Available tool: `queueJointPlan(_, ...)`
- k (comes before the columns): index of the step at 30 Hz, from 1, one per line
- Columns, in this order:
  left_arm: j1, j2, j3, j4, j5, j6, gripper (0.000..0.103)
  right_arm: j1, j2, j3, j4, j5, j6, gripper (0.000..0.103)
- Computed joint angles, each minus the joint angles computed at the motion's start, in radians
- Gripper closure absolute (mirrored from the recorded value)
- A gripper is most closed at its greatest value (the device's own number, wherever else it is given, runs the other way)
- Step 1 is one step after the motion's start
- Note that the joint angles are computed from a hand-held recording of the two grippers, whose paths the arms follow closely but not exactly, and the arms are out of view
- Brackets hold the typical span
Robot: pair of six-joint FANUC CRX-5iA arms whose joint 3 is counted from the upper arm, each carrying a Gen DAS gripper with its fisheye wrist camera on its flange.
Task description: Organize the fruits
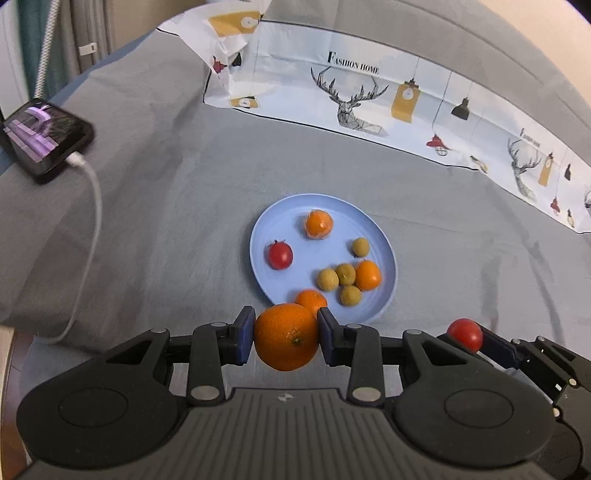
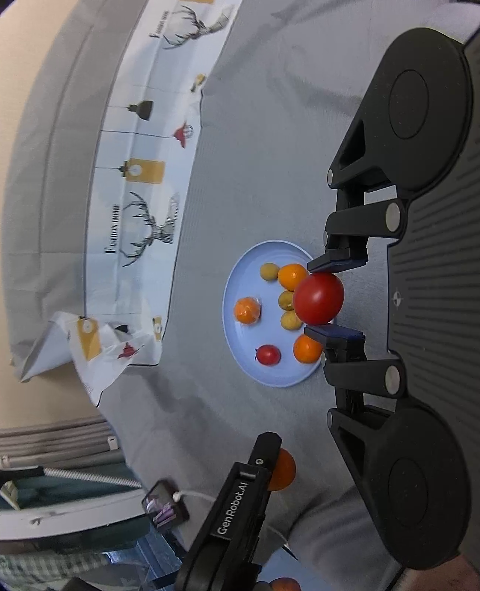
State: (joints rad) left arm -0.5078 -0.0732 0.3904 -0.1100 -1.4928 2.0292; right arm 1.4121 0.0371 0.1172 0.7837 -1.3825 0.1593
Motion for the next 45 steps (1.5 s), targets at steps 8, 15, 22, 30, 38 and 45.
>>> queueJointPlan(8,0.053,0.145,0.067,0.030,0.014,-0.056,0.063,-0.144,0.043,0.013,-0.100,0.139,0.092,0.072)
queueJointPlan(15,0.072,0.249,0.107,0.032,0.012,-0.108,0.063,-0.231,0.089,0.022,-0.187,0.226,0.190,0.072)
queueJointPlan(22,0.087,0.247,0.095,0.021,0.086,-0.113,0.000,-0.284,0.122,0.027,-0.195,0.280,0.237,0.053)
queueJointPlan(30,0.070,0.177,0.083,-0.023,0.023,-0.087,0.000,-0.216,0.082,0.013,-0.147,0.174,0.202,0.014)
queueJointPlan(38,-0.027,0.034,0.041,-0.119,-0.048,0.000,0.000,-0.087,0.051,0.017,-0.050,0.045,0.112,0.006)
queueJointPlan(45,-0.148,-0.012,0.056,-0.231,-0.087,0.068,0.000,-0.001,0.020,0.002,0.021,-0.020,0.031,0.003)
